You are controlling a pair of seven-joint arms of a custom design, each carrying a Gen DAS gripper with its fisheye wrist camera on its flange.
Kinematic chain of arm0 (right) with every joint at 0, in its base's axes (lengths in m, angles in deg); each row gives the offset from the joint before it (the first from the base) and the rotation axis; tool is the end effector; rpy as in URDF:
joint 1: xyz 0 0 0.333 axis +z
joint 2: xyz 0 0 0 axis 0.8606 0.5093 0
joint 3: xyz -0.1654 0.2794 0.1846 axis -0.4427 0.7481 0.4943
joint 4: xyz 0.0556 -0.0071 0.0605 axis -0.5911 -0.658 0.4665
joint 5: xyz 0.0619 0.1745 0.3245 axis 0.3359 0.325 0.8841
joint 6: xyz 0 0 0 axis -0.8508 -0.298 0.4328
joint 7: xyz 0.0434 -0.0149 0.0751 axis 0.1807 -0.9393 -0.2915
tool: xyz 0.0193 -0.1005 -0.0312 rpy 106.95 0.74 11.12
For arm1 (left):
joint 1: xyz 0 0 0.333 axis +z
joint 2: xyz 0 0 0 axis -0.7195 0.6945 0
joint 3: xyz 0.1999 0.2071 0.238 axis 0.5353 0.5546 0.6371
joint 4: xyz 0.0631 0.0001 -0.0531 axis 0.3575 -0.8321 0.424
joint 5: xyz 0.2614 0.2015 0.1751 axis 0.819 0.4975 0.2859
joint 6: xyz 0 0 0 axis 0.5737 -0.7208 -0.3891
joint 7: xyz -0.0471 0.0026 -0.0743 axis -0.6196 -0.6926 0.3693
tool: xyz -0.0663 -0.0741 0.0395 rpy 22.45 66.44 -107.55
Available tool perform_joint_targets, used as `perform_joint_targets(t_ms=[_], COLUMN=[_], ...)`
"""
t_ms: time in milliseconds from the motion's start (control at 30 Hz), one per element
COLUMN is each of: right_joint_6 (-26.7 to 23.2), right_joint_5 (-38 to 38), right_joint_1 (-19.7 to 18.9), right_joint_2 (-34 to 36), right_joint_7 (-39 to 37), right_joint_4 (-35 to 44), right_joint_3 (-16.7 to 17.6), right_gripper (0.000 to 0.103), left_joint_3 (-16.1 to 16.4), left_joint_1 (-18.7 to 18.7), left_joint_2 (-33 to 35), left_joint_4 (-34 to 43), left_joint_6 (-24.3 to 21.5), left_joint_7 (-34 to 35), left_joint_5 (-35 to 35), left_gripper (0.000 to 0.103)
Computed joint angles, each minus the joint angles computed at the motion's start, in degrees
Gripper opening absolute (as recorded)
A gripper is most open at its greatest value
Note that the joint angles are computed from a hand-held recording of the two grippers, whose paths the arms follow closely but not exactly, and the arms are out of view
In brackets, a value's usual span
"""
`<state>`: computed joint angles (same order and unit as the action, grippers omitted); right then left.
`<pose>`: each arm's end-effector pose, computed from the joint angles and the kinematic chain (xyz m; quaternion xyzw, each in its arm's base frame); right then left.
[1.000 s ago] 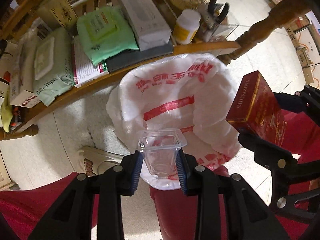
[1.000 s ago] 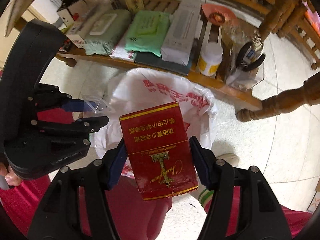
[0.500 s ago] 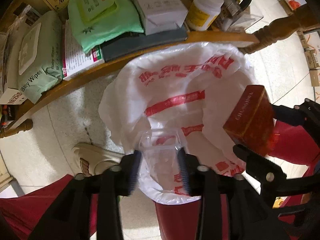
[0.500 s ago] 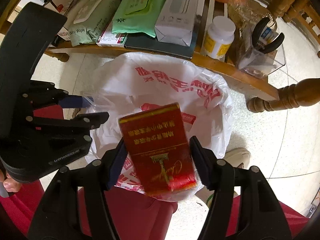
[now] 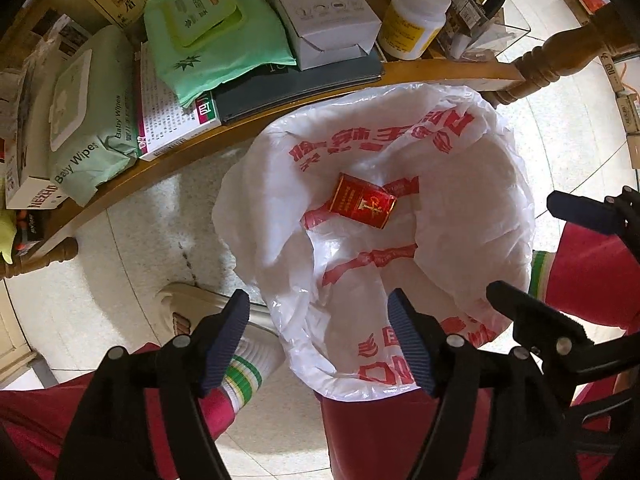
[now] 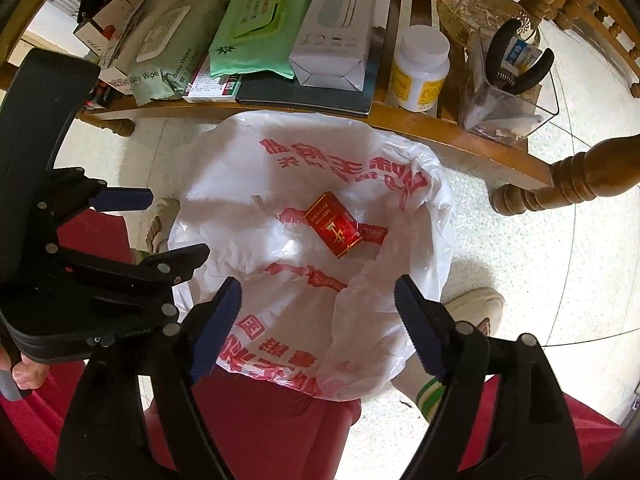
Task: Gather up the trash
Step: 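Open both tools to drop the cup and red box into the bag, then raise both tools back over the table toward the remaining trash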
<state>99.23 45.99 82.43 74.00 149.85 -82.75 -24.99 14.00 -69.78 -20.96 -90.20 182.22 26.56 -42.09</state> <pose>0.4343 0.2378 0.2843 -0.7929 0.6021 0.0510 0.0785 0.4521 -0.4054 0.2629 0.5848 -0.8097 -0.0235 0.0434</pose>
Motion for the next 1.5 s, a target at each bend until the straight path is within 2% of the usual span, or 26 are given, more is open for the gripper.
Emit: perform_joint_targets(t_ms=[233,367,467,567,667,800,867,967,1000,1067,1167,1300,1400,1500], right_joint_6=[0.15,-0.29,-0.53,-1.41,-2.82,-6.62,-8.31,-11.30,-12.38,-13.92,-16.89,-21.85,-24.16,-25.39], right_joint_5=[-0.26,0.56,0.89,1.47,1.28,-1.81,-3.01,-3.88,-3.99,-3.87,-2.96,-0.80,-1.60,-4.05], right_joint_1=[0.44,0.46,0.66,0.51,0.01,-1.49,-2.43,-3.74,-4.06,-4.53,-4.85,-5.11,-6.27,-7.39], right_joint_2=[-2.20,-5.39,-9.06,-13.70,-19.83,-26.57,-29.26,-32.49,-33.22,-34.17,-34.97,-34.40,-33.39,-32.28], right_joint_7=[0.62,-0.08,-0.42,-1.32,-2.67,-3.84,-4.61,-6.45,-7.11,-8.45,-10.94,-14.48,-15.47,-15.43], right_joint_4=[-0.98,-2.21,-3.45,-4.31,-4.84,-3.30,-1.91,1.98,3.58,6.56,11.52,18.95,23.66,27.52], right_joint_3=[0.09,0.60,0.73,0.53,-0.08,-0.72,-1.11,-2.09,-2.30,-2.59,-3.29,-4.46,-3.98,-2.92], right_gripper=[0.077,0.077,0.077,0.079,0.084,0.089,0.090,0.092,0.093,0.095,0.096,0.096,0.096,0.096], left_joint_3=[0.06,-0.14,1.08,0.89,0.07,0.40,1.34,2.76,3.09,3.25,3.63,4.02,4.26,4.37], left_joint_1=[-0.33,-0.46,-2.08,-2.03,-1.12,0.16,0.60,1.63,2.11,2.79,3.55,4.45,5.50,5.87], left_joint_2=[-2.30,-5.57,-10.43,-16.00,-21.25,-28.65,-31.13,-33.17,-33.01,-32.12,-31.06,-28.07,-24.65,-20.85], left_joint_4=[-1.45,-3.27,-6.08,-9.25,-11.00,-10.62,-8.91,-4.07,-0.93,4.69,12.20,22.52,30.59,37.72], left_joint_6=[0.70,1.21,1.77,1.70,0.66,-2.23,-3.50,-6.29,-8.56,-13.17,-16.45,-21.12,-26.23,-30.20], left_joint_7=[-0.64,-0.76,-3.48,-4.12,-1.45,6.13,8.61,11.75,12.11,11.62,14.55,22.47,27.49,29.06], left_joint_5=[0.46,0.84,4.40,5.85,4.02,-1.35,-2.54,-2.33,-1.31,0.76,1.62,-2.05,-5.93,-5.20], left_gripper=[0.070,0.075,0.078,0.080,0.081,0.085,0.090,0.091,0.091,0.094,0.095,0.095,0.095,0.095])
